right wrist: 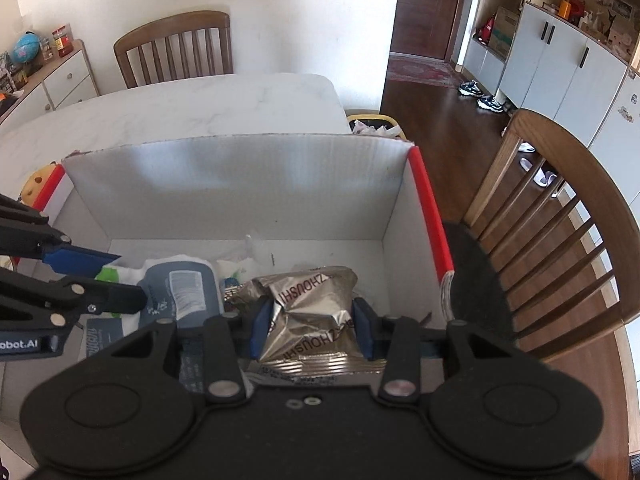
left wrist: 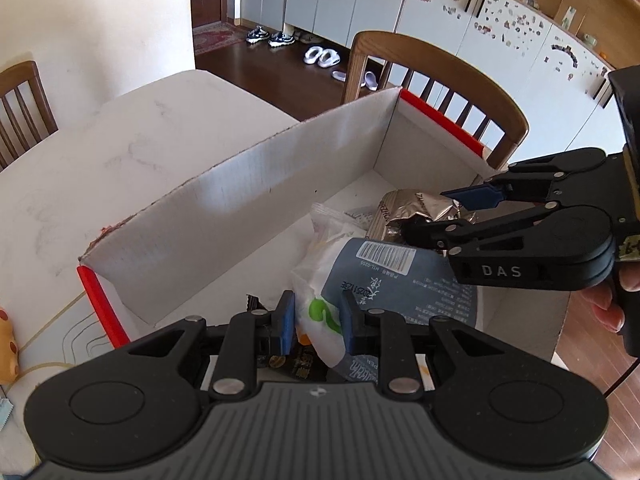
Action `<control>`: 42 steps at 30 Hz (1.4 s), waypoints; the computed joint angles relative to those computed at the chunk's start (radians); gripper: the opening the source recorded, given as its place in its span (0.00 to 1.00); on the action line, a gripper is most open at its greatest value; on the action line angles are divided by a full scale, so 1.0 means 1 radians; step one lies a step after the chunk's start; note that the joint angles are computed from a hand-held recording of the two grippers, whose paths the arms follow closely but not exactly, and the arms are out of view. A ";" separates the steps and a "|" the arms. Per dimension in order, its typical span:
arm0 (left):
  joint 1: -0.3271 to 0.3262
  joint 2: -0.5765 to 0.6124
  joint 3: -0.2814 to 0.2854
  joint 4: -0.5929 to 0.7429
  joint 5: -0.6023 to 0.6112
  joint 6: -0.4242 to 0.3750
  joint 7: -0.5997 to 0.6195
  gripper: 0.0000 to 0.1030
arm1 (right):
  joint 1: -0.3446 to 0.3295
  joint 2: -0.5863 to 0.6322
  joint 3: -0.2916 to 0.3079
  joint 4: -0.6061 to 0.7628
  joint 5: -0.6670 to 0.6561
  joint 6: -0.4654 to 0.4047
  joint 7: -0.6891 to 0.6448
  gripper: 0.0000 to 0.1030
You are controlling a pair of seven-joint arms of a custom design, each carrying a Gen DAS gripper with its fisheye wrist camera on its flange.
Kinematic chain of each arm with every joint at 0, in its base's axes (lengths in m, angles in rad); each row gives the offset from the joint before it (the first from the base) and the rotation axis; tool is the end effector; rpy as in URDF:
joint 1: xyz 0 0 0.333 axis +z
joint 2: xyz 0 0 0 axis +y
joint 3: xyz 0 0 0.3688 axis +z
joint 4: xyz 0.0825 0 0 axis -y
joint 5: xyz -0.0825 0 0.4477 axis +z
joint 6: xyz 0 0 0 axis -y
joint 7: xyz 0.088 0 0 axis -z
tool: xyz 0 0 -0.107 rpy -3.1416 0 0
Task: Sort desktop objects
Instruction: 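Lower both grippers into the shoebox and open them to release the bag and packet, then withdraw both grippers from the shoebox back over the table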
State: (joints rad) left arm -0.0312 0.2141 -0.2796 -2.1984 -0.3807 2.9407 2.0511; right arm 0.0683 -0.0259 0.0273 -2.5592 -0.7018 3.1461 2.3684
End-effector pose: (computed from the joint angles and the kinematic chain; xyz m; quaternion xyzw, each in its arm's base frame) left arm 0.6229 -0.1696 0.3495 -0.5243 0.8045 -0.2507 0.1227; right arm 0.5050 0.1058 0.3347 -0.6746 0.6740 -0.1908 0.2330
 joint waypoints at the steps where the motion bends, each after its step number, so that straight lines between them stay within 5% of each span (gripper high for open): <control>1: -0.001 0.003 0.003 0.003 0.004 -0.004 -0.003 0.21 | -0.004 -0.002 0.001 -0.002 -0.019 0.003 0.012 0.42; 9: -0.020 0.024 0.029 0.030 0.075 -0.033 -0.054 0.21 | -0.039 -0.049 0.024 -0.031 -0.017 0.041 0.001 0.49; 19: -0.012 0.008 0.025 0.011 0.088 -0.018 -0.088 0.26 | 0.374 -0.157 -0.354 -0.126 0.378 0.082 -0.361 0.63; 21: 0.000 0.001 0.011 0.003 0.062 -0.015 -0.071 0.36 | 0.362 -0.171 -0.334 -0.136 0.398 0.084 -0.376 0.63; 22: -0.002 -0.005 0.014 -0.003 0.061 -0.008 -0.075 0.53 | 0.377 -0.181 -0.347 -0.143 0.412 0.083 -0.392 0.63; 24: -0.006 -0.017 0.013 -0.025 0.056 0.038 -0.075 0.67 | 0.370 -0.193 -0.336 -0.155 0.435 0.089 -0.411 0.63; 34: 0.045 -0.073 -0.062 -0.062 -0.156 0.072 0.092 0.68 | 0.356 -0.253 -0.293 -0.201 0.555 0.106 -0.502 0.67; 42: 0.005 -0.132 -0.044 -0.092 -0.366 0.075 0.269 0.68 | 0.345 -0.298 -0.249 -0.229 0.650 0.120 -0.576 0.67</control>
State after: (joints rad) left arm -0.0264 0.0821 -0.3232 -2.2903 -0.7462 3.0160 2.3202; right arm 0.4131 -0.3237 -0.2221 -2.7885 -0.0514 3.2665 1.7923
